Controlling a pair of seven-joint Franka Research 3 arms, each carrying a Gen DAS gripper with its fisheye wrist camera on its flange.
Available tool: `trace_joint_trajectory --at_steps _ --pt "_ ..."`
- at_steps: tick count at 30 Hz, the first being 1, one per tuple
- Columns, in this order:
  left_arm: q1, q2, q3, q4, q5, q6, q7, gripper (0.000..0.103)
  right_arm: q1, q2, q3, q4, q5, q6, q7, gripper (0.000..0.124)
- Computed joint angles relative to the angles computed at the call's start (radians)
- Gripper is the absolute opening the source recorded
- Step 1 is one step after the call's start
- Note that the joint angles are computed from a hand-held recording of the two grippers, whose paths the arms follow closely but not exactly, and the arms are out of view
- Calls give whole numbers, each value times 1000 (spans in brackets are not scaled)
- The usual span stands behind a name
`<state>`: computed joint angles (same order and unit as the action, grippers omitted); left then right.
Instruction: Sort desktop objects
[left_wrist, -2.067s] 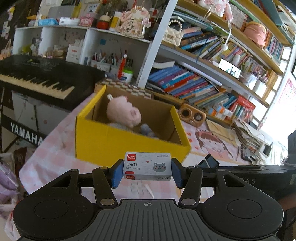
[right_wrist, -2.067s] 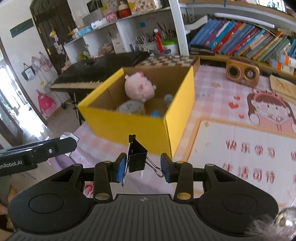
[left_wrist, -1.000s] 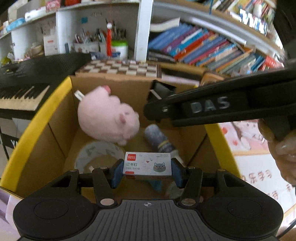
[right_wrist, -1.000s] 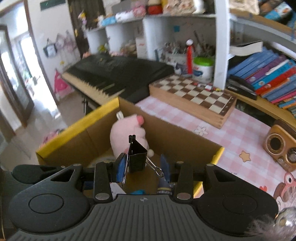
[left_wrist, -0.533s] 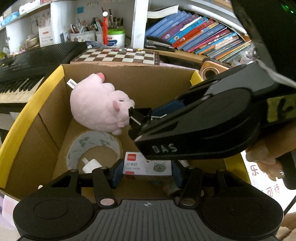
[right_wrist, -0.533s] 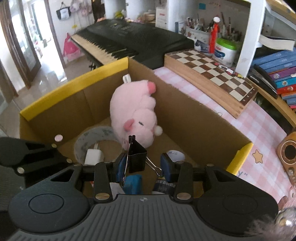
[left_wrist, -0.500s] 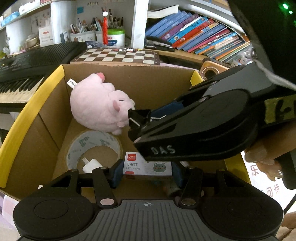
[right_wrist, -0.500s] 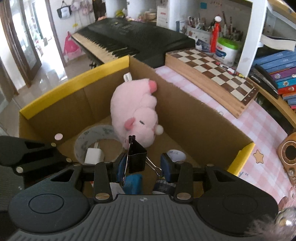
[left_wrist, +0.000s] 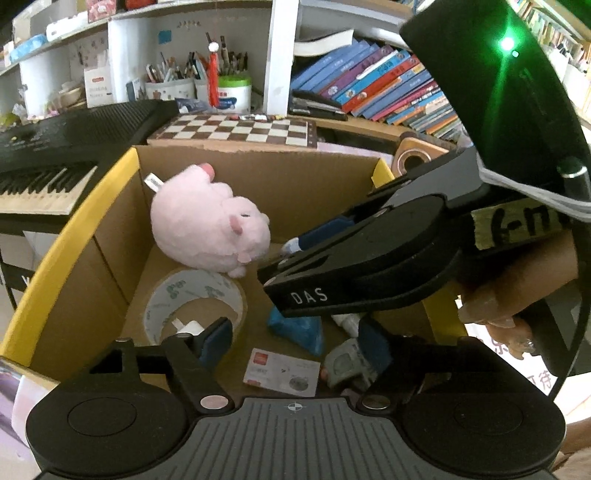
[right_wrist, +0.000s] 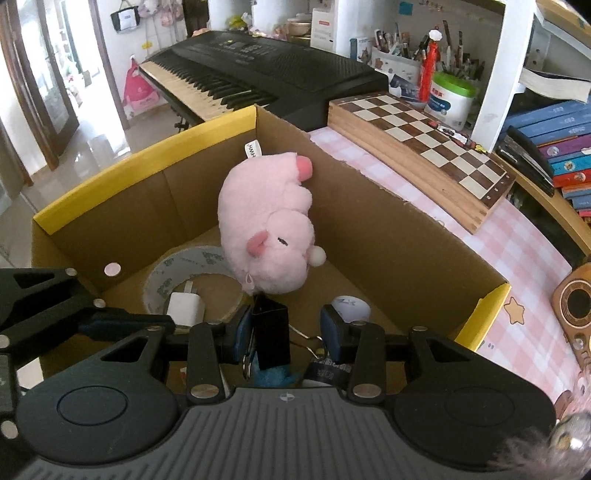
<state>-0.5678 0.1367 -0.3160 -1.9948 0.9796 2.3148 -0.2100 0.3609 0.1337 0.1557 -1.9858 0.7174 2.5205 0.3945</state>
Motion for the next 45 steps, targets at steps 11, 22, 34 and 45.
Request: trace_joint_trajectory --at_steps 11,22,34,45 --pt "-13 -72 -31 -48 41 -64 -64 89 1 -96 -10 -75 136 51 -31 45" --pt "-23 -162 -85 -117 81 -171 -139 90 43 -267 -58 -223 395 174 -127 46" --pt "-37 -258 -153 -184 92 -272 -194 90 102 -460 -111 -404 537 318 -147 46" --pt "-99 -258 -217 -166 136 -408 -240 97 205 -674 -142 -617 759 549 -278 50"
